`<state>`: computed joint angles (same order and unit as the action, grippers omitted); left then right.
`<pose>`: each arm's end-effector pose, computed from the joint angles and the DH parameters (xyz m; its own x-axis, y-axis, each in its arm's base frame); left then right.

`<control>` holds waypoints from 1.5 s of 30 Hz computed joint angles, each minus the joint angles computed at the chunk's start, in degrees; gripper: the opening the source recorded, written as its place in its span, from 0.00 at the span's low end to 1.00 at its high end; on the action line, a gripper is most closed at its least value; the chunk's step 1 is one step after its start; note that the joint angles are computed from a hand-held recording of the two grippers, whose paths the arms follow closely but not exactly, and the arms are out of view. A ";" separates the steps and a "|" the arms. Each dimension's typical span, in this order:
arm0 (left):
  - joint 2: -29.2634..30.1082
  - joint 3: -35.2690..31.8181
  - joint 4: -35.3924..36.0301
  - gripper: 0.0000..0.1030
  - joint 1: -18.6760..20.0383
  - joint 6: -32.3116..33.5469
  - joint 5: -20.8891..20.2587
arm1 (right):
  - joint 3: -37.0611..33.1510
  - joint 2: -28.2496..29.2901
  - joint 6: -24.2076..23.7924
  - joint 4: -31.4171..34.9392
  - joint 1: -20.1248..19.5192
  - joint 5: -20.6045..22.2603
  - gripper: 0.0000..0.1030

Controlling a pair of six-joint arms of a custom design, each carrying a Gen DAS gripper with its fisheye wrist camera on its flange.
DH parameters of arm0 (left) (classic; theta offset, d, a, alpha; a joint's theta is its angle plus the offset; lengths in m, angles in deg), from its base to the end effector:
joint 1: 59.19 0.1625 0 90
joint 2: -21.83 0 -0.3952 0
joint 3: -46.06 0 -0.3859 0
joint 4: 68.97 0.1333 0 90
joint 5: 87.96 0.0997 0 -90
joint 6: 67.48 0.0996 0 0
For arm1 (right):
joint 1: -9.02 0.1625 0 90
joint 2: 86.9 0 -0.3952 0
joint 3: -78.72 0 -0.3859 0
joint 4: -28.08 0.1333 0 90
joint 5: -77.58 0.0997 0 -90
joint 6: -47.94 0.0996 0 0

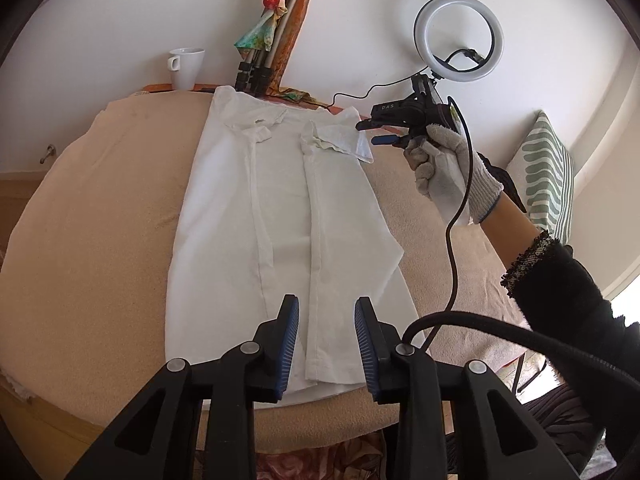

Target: Fold small clothes

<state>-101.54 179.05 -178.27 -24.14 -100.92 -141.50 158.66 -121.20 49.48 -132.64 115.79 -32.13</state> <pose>-0.1145 -0.3154 0.3659 -0.8984 0.1896 -0.3962 0.3738 0.8036 -0.4631 0.3050 -0.6667 0.0666 -0.9493 -0.1114 0.2940 -0.2359 0.8705 -0.4319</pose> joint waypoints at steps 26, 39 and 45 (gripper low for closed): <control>-1.22 -1.21 -3.20 0.27 6.48 5.51 0.40 | -39.68 23.33 7.14 25.69 4.60 0.53 0.04; -1.49 -1.38 -3.13 0.28 7.22 6.50 -3.52 | -7.89 1.86 4.71 9.60 5.33 9.40 0.35; -2.58 -1.03 -1.08 0.28 5.21 7.11 -4.44 | 16.28 -15.68 3.22 0.60 8.27 8.50 0.35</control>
<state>-104.12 178.03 -179.34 -18.93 -93.81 -145.94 174.94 -136.88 52.70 -132.04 124.07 -23.64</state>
